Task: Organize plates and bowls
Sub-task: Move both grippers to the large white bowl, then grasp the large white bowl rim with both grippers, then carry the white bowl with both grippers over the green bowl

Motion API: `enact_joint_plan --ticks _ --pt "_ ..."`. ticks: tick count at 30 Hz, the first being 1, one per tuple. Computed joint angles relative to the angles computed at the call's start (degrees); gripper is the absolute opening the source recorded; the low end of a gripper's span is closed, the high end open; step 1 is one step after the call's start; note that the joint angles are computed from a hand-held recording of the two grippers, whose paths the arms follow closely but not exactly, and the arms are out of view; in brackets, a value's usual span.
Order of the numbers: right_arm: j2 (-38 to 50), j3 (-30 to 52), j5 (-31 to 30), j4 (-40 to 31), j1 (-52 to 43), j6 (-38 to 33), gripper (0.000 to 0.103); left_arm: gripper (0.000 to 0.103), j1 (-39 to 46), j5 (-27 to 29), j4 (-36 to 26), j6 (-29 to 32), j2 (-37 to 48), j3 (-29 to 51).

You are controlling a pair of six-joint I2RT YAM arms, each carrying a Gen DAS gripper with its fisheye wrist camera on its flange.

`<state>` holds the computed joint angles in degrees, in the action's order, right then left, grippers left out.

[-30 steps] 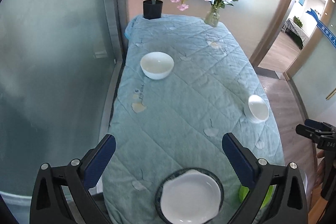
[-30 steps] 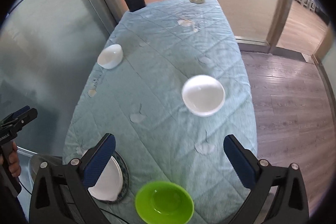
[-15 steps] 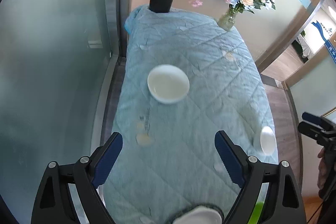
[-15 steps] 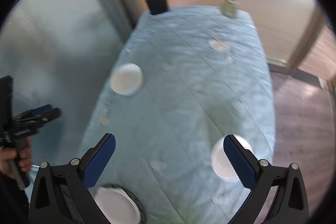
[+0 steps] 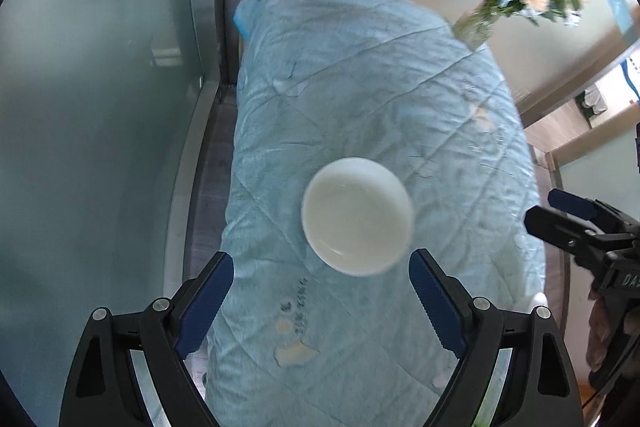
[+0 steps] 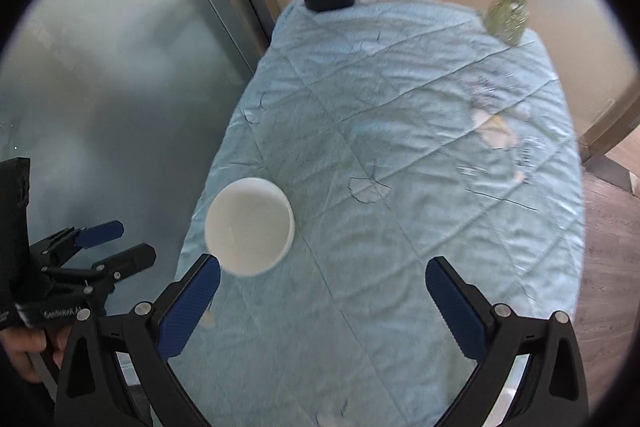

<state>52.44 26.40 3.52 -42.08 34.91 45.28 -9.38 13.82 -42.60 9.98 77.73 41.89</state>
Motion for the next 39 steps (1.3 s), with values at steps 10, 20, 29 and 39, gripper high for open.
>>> enact_joint_plan --ticks 10,20,29,39 --pt "35.91 -2.93 -11.46 34.33 -7.11 -2.98 0.050 0.069 4.63 3.07 16.89 0.06 23.20 -0.01" --pt "50.78 1.00 -13.96 44.25 -6.35 -2.49 0.019 0.019 0.93 3.02 24.61 -1.43 33.14 1.90" --pt "54.61 3.30 -12.28 45.64 -3.28 0.13 0.007 0.001 -3.20 1.31 24.79 -2.01 31.22 1.08" --pt "35.54 -0.83 -7.90 33.43 2.95 4.43 0.006 0.000 -6.28 -0.95 12.84 -1.67 12.42 -3.69"
